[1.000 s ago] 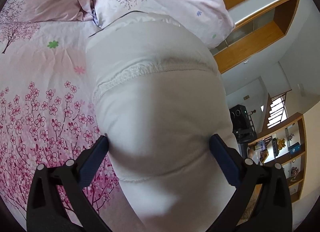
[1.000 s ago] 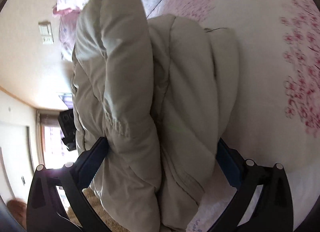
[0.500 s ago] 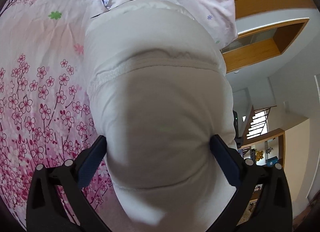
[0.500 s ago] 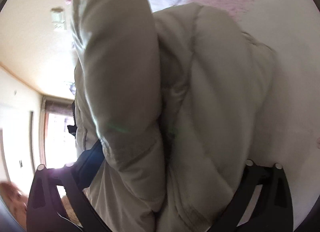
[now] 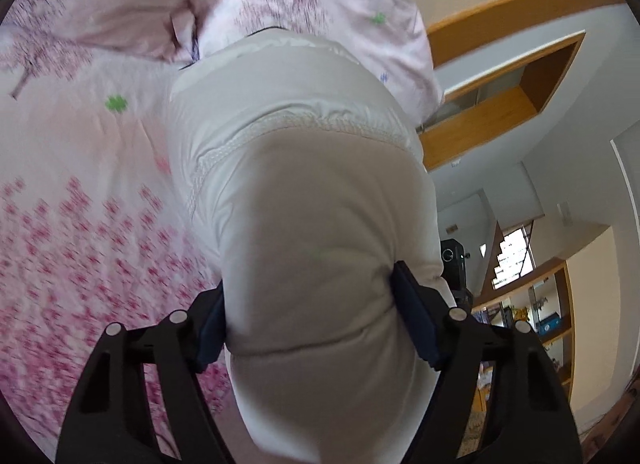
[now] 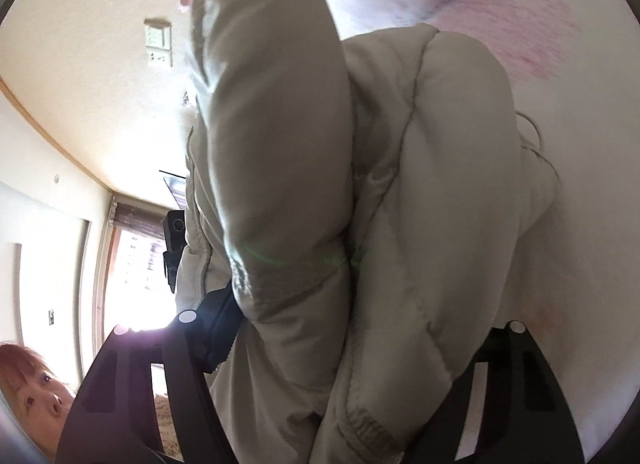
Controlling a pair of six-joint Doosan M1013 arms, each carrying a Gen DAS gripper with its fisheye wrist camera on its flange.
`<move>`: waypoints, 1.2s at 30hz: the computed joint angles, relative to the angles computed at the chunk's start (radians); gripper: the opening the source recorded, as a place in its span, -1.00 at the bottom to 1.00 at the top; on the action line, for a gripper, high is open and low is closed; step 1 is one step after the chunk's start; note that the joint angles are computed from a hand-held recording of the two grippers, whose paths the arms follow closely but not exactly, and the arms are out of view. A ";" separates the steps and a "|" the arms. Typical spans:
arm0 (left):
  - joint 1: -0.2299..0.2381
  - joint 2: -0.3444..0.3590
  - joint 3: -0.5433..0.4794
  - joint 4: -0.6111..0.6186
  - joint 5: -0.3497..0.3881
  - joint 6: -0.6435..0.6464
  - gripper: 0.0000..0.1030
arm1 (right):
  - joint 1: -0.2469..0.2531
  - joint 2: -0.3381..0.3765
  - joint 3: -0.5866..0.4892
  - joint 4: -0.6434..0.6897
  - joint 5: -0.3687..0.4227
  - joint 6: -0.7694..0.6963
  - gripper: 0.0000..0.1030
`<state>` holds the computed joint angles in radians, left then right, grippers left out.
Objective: Fold large clothes
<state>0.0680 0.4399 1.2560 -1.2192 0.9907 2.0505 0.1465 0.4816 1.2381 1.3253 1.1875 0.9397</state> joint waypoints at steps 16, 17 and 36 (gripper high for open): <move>0.107 -0.030 0.060 -0.005 -0.127 0.027 0.44 | 0.117 0.118 -0.234 -0.140 0.005 0.152 0.32; 0.112 -0.024 0.064 -0.005 -0.120 0.020 0.46 | 0.119 0.119 -0.225 -0.141 -0.001 0.172 0.32; 0.006 -0.201 0.192 0.590 -0.556 -0.218 0.86 | 0.218 -0.205 0.181 -0.362 -0.710 0.083 0.58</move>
